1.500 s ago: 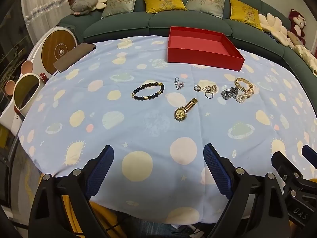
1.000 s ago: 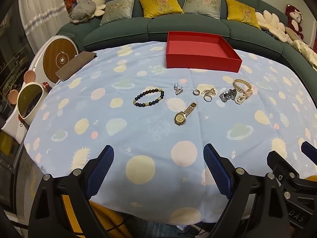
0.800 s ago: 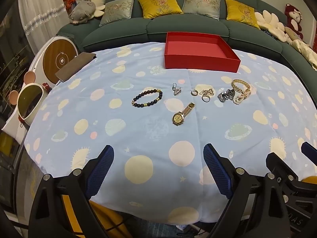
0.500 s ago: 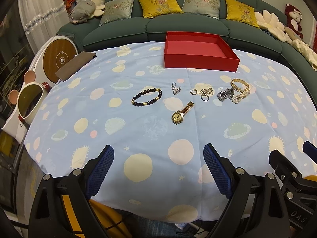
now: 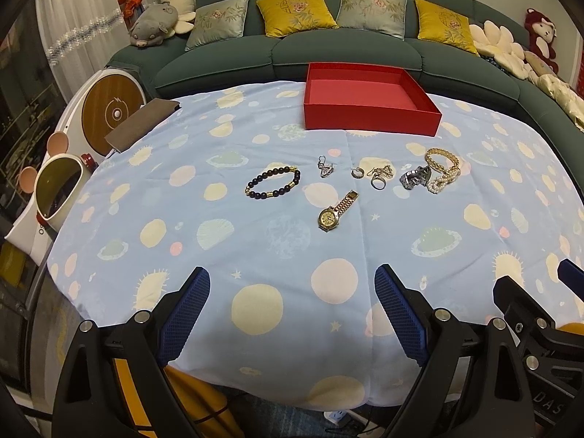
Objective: Organize jewelry
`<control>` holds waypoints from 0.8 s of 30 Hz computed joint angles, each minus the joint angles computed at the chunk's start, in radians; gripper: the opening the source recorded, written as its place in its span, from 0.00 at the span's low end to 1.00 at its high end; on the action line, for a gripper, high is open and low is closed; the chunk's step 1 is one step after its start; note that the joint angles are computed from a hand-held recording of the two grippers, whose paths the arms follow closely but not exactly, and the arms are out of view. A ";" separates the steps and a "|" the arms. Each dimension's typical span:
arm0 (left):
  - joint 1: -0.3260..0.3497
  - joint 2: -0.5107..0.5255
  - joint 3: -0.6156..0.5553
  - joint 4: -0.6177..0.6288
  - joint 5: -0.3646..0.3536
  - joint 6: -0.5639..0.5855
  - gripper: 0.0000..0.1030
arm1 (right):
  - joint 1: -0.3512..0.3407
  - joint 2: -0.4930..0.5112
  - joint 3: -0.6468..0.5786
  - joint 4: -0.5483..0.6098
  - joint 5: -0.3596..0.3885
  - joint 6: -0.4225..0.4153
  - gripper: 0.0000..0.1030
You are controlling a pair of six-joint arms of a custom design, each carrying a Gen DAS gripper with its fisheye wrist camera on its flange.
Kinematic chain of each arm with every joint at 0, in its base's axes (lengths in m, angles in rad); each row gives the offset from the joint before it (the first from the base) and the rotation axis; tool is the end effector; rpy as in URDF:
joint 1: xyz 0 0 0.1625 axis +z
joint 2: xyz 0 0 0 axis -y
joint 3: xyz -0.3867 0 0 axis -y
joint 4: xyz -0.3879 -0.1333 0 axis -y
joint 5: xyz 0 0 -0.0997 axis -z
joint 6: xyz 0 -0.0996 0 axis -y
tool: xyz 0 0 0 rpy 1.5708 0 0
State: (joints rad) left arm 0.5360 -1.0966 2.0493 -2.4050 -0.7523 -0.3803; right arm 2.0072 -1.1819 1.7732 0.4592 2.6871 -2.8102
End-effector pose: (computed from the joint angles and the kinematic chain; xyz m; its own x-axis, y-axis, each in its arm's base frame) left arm -0.3181 -0.4286 0.1110 -0.5720 0.3982 -0.7171 0.6907 0.7053 -0.1593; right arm 0.2104 -0.3475 0.2166 -0.6741 0.4632 0.5754 -0.1559 0.6722 -0.7237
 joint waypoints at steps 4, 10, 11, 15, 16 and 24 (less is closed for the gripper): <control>0.000 -0.001 0.000 0.001 0.000 0.000 0.87 | 0.001 0.002 -0.004 0.002 -0.001 0.000 0.95; 0.003 0.001 -0.005 0.007 -0.005 0.001 0.87 | 0.000 0.005 -0.007 0.006 -0.002 0.007 0.95; 0.004 0.001 -0.006 0.009 -0.007 0.000 0.87 | 0.000 0.005 -0.007 0.005 -0.001 0.005 0.95; 0.009 0.009 -0.011 0.007 -0.009 -0.001 0.87 | 0.000 0.009 -0.010 0.009 -0.002 0.005 0.95; 0.009 0.009 -0.012 0.008 -0.009 -0.001 0.87 | 0.000 0.009 -0.010 0.009 -0.002 0.005 0.95; 0.010 0.009 -0.010 0.005 -0.007 0.000 0.87 | -0.001 0.010 -0.013 0.005 -0.004 0.004 0.95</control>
State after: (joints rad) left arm 0.5458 -1.0881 2.0389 -2.3999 -0.7590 -0.3800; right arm 2.0064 -1.1714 1.7604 0.4643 2.6829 -2.8063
